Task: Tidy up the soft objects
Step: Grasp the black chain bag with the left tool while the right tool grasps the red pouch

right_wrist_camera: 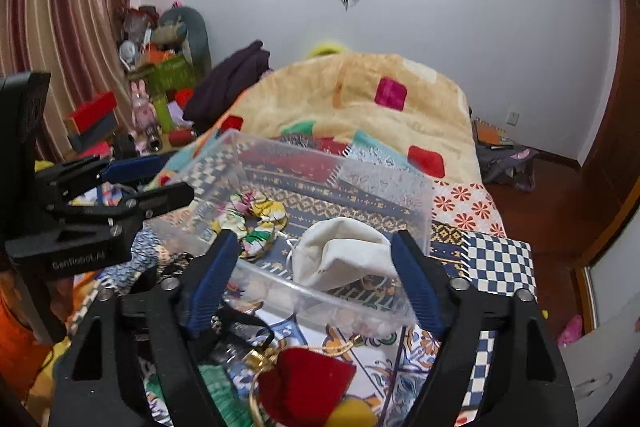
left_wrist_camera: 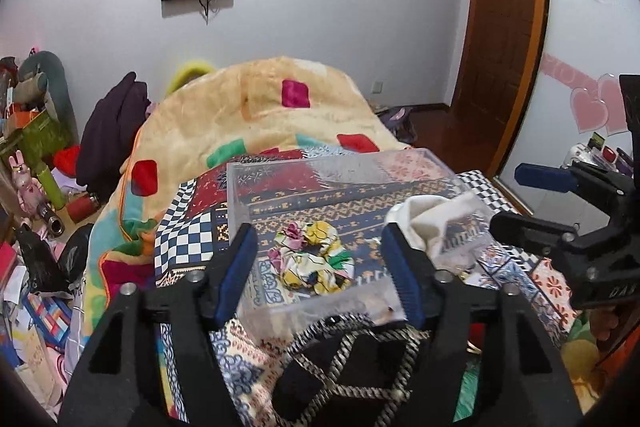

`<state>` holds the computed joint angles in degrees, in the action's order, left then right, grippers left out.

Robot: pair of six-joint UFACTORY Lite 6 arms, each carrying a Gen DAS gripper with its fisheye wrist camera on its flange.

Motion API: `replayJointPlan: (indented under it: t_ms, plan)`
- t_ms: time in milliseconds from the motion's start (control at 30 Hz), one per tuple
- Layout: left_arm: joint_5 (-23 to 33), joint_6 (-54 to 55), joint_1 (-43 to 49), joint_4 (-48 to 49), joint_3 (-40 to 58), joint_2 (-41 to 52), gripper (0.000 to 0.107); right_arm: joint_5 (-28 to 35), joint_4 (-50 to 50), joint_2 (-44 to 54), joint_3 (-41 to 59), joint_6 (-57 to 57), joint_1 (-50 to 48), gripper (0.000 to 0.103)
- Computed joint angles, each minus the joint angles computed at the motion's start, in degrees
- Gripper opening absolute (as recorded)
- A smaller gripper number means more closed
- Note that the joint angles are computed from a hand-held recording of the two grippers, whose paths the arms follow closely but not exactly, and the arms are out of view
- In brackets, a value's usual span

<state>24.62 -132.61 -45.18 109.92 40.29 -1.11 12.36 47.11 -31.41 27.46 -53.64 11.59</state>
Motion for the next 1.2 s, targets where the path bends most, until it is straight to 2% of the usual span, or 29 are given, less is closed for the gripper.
replayJointPlan:
  t_ms: [100,233,367,433,533,667,733,833,933,1033,1133,1200]
  plan:
    - [1.34,-0.64,-2.36,-1.25,-2.55,-2.73,0.076,2.73,-2.37,-4.79,-2.15,1.96,-1.37,0.082]
    - [1.30,-3.64,-4.71,-1.19,-6.01,-5.18,0.077,5.03,-4.90,-9.71,-6.10,3.80,-2.75,0.083]
    - [1.40,-8.10,-6.52,0.42,-7.90,-4.66,0.077,4.03,-10.12,-11.68,-10.51,8.73,-1.69,0.083]
    - [2.61,-10.73,-8.36,0.70,-8.39,-2.63,0.077,3.78,-9.06,-12.13,-12.71,7.52,-1.97,0.083]
    - [4.46,-13.14,-11.44,0.80,-8.16,1.13,0.077,2.12,-4.82,-10.23,-14.65,3.23,-2.07,0.083]
    - [4.01,-18.39,-13.14,4.48,-6.43,6.17,0.077,1.73,5.24,-5.78,-15.35,-7.13,-2.56,0.083]
    - [4.22,-17.27,-13.79,3.33,-4.60,8.93,0.077,0.39,5.55,-4.49,-16.01,-7.25,-1.06,0.083]
    - [5.87,-14.04,-14.31,-0.36,-2.70,12.38,0.085,0.33,11.31,-1.68,-16.03,-13.63,-1.43,0.083]
    - [3.98,-20.87,-12.32,6.32,-4.14,12.74,0.087,0.54,16.72,1.44,-15.55,-19.92,-2.07,0.083]
    - [3.71,-27.70,-10.76,12.86,-5.84,12.35,0.086,0.14,18.29,2.52,-15.63,-21.55,-1.27,0.082]
    - [3.86,-31.61,-10.39,16.43,-7.03,11.81,0.080,-1.01,16.44,2.55,-15.78,-19.77,-0.17,0.068]
    - [4.01,-33.22,-10.34,17.93,-7.64,11.75,0.071,-1.51,16.64,3.20,-15.65,-20.00,-0.05,0.059]
